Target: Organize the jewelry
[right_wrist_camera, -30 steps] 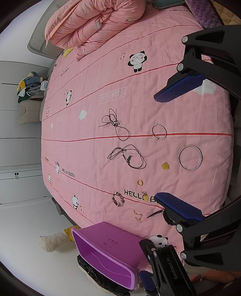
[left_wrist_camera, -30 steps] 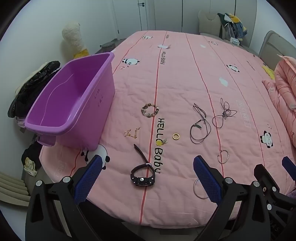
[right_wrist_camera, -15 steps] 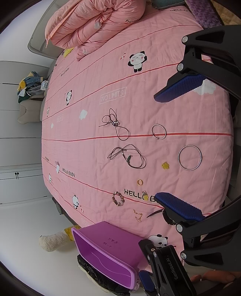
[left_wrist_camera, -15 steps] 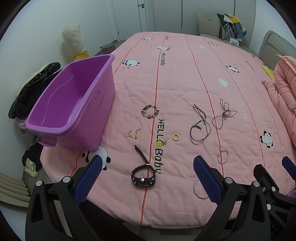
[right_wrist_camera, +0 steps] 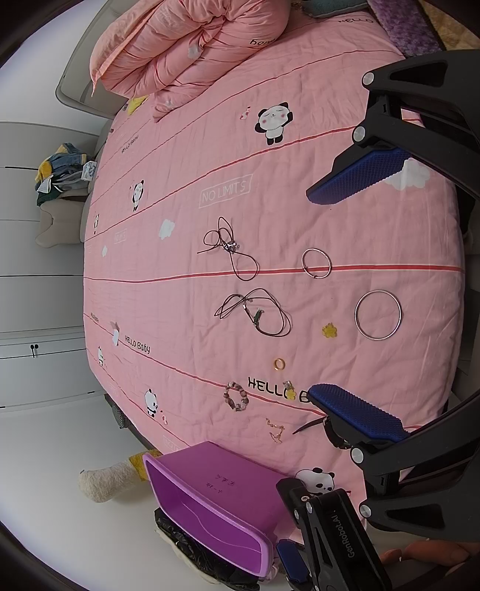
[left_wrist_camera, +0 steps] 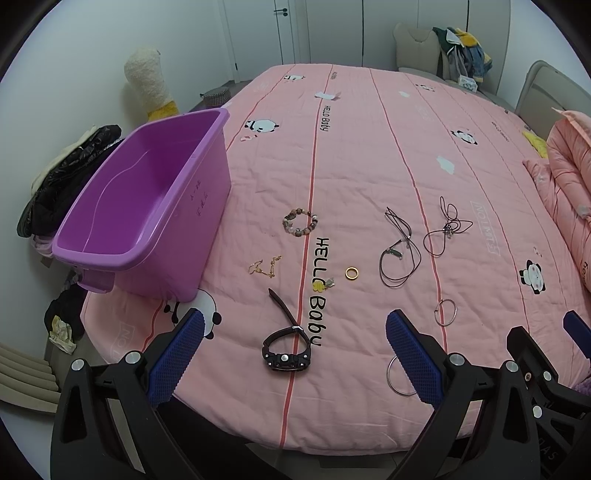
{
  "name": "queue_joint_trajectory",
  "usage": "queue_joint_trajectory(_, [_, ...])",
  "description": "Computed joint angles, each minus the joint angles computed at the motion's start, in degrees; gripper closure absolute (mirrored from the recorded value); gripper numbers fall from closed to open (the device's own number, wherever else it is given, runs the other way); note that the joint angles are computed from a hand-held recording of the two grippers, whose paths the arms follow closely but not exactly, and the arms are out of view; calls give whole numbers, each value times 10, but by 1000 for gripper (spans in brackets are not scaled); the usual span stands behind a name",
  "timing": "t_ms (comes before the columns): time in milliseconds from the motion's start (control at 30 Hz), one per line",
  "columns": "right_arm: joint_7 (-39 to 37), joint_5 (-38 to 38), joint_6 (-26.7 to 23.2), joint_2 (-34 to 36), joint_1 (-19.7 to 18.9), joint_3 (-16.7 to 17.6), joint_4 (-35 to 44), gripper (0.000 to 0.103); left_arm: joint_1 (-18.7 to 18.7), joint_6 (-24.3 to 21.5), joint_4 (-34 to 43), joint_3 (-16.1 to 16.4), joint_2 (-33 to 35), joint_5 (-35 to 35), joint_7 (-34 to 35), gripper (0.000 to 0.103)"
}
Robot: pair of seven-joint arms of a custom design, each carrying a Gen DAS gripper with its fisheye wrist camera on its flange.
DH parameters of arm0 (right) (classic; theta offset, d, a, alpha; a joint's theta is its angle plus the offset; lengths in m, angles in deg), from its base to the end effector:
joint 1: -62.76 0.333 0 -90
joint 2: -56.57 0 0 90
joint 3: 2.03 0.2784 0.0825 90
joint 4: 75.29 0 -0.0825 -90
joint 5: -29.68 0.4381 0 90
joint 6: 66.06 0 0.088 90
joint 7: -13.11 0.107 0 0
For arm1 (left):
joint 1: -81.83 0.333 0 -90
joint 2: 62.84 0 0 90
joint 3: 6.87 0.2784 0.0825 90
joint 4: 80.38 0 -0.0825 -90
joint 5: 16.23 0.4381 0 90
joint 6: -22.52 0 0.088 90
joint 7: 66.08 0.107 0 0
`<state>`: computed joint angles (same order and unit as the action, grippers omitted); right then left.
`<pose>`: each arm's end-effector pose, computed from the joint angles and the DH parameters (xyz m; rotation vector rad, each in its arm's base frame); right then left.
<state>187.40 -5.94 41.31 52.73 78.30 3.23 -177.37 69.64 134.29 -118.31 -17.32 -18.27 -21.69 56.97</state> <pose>0.5902 0.1783 0.5576 -0.8313 2.6600 -0.8463 0.7658 -0.2486 0.5680 -0.9508 2.6191 -0.7070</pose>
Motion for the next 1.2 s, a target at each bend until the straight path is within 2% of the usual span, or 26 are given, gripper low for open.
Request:
queue_joint_trajectory(100, [0,0,0,0,0,0,0,10,-2,-7,17,1,10,1,0,6])
queue_joint_trajectory(167, [0,0,0,0,0,0,0,10,1,0,0,0,0,-1,1,6])
queue_joint_trajectory(1200, [2,1,-1,7,3,0,9,10,1,6,-15,0,-10,-1,1,6])
